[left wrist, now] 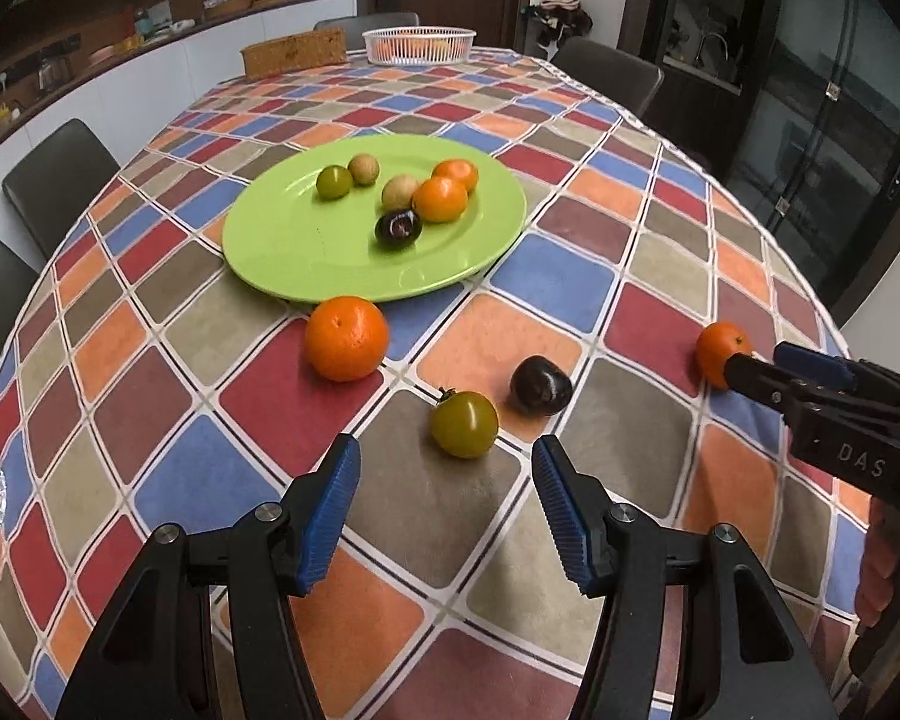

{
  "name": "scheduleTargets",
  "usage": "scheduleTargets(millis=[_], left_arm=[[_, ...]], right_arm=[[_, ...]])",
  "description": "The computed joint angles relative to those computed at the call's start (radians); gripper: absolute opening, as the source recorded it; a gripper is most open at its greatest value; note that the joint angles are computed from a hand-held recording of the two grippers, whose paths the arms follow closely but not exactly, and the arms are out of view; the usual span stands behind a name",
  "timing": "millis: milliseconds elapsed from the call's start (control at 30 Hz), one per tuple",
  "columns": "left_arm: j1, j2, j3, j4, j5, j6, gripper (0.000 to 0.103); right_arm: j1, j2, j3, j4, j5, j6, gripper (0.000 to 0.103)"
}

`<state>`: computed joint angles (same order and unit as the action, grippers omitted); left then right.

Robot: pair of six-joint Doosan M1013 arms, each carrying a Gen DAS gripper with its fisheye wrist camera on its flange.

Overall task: Organize fruits
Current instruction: 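Grasp the green tomato with the left tool while the right tool grasps an orange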

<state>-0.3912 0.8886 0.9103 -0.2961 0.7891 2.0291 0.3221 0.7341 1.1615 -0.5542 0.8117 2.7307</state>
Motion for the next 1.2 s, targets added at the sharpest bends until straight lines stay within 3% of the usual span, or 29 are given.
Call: scheduleTargets(millis=[300, 567, 733, 1200], left_arm=[[-0.005, 0.038, -0.052, 0.013, 0.029, -0.017, 0.056], [-0.008, 0.072, -0.106, 0.016, 0.085, -0.046, 0.038], [-0.01, 0.081, -0.121, 0.009, 0.1, -0.045, 0.029], [-0.007, 0.04, -0.065, -0.048, 0.048, 0.022, 0.027]], right_arm=[[-0.009, 0.018, -0.016, 0.013, 0.016, -0.033, 0.059], [-0.019, 0.033, -0.03, 0.035, 0.011, -0.06, 0.057], [-0.024, 0.036, -0.032, 0.058, 0.0, -0.09, 0.046], [-0.015, 0.011, 0.005, 0.03, -0.076, -0.083, 0.042]])
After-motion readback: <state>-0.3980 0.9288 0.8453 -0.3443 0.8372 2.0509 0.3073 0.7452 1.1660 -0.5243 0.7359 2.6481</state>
